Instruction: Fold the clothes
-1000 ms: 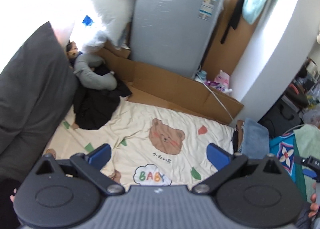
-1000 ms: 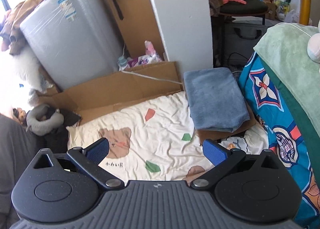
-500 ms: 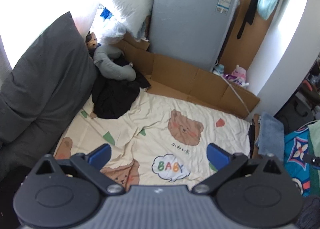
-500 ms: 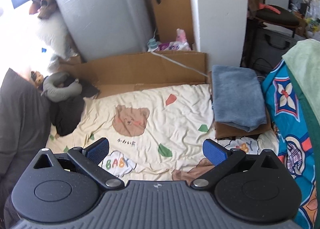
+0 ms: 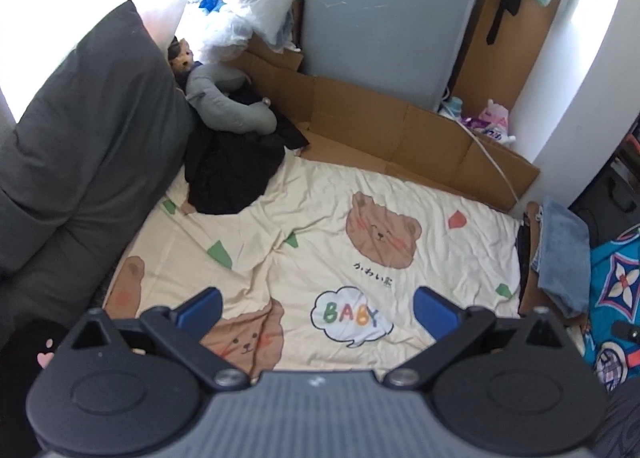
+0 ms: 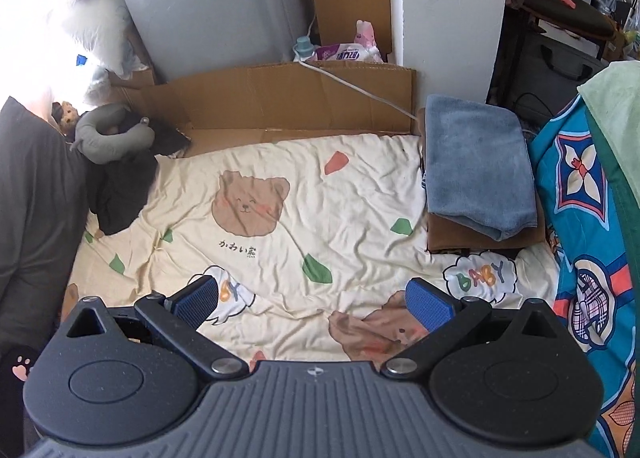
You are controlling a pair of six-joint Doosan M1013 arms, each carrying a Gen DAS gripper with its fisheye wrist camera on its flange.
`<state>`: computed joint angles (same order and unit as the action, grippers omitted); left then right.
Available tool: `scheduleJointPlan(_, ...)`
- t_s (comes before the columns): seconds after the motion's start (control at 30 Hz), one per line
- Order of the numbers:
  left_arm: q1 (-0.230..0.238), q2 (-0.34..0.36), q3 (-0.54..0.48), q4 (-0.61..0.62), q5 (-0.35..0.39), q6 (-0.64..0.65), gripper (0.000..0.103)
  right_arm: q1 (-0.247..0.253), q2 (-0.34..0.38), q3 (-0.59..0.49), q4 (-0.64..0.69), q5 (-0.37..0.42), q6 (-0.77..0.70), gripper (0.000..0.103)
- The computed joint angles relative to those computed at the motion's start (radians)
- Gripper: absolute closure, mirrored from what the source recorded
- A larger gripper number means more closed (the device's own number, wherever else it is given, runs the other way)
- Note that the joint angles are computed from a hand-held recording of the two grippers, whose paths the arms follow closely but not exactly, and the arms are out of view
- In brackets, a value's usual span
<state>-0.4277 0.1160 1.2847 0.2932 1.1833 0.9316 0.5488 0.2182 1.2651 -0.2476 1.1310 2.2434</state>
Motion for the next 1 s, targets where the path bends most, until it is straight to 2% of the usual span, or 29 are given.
scheduleJointPlan(0.17,0.007,0.008,0.006,0.011,0.005,-0.015,0.001,0.006,0.013,-0.001,-0.011,0.015,-0.025,0.0)
scheduleJointPlan(0.3,-0.012,0.023,0.023,0.017,0.021,-0.03,0.001,0.006,0.02,0.008,0.0,0.012,-0.043,0.0)
scheduleJointPlan(0.43,-0.037,0.024,0.047,0.015,-0.001,-0.069,0.001,0.006,0.029,0.016,0.023,0.018,-0.061,0.0)
scheduleJointPlan(0.6,-0.067,0.032,0.051,0.057,-0.009,-0.098,0.001,0.012,0.034,0.027,0.049,0.003,-0.107,0.0)
scheduleJointPlan(1.0,-0.112,0.072,0.036,0.036,-0.025,-0.108,0.001,0.008,0.022,0.079,0.032,-0.082,-0.092,0.0)
